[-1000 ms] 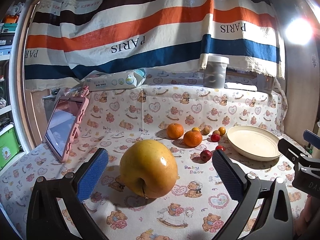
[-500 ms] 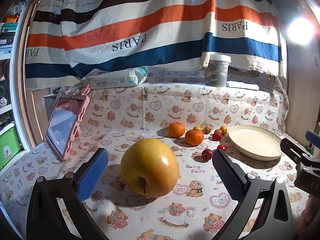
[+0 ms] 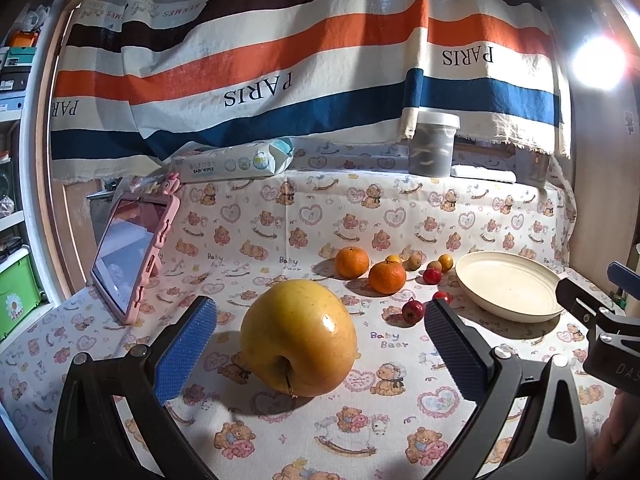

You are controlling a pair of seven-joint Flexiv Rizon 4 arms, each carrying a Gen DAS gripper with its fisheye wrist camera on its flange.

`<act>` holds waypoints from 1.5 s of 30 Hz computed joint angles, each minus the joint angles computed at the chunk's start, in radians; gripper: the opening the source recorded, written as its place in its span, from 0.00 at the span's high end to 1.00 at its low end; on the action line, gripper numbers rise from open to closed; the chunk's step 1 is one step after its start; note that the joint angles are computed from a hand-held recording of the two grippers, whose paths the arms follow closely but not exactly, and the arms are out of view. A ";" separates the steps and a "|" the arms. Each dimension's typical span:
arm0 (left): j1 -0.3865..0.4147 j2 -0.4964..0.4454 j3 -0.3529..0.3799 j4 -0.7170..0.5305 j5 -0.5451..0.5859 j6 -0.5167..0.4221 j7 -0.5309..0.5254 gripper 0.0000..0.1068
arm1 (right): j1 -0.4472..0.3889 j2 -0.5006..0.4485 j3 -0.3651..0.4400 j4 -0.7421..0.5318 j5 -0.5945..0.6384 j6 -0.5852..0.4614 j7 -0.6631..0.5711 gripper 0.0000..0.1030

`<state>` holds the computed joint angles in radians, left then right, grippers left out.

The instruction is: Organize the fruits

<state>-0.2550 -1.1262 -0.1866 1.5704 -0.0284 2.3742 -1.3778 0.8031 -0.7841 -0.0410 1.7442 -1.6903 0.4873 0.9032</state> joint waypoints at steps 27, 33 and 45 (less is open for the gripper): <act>0.008 -0.003 -0.005 -0.002 0.021 -0.004 -0.003 0.04 | -0.005 -0.006 -0.004 -0.007 -0.005 0.015 0.007 0.00; 0.008 -0.003 -0.004 -0.001 0.018 -0.003 -0.005 0.04 | -0.006 -0.005 -0.004 -0.006 -0.006 0.016 0.005 0.00; 0.007 -0.003 -0.003 -0.002 0.018 -0.002 -0.006 0.04 | -0.006 -0.006 -0.004 -0.008 -0.004 0.018 0.004 0.00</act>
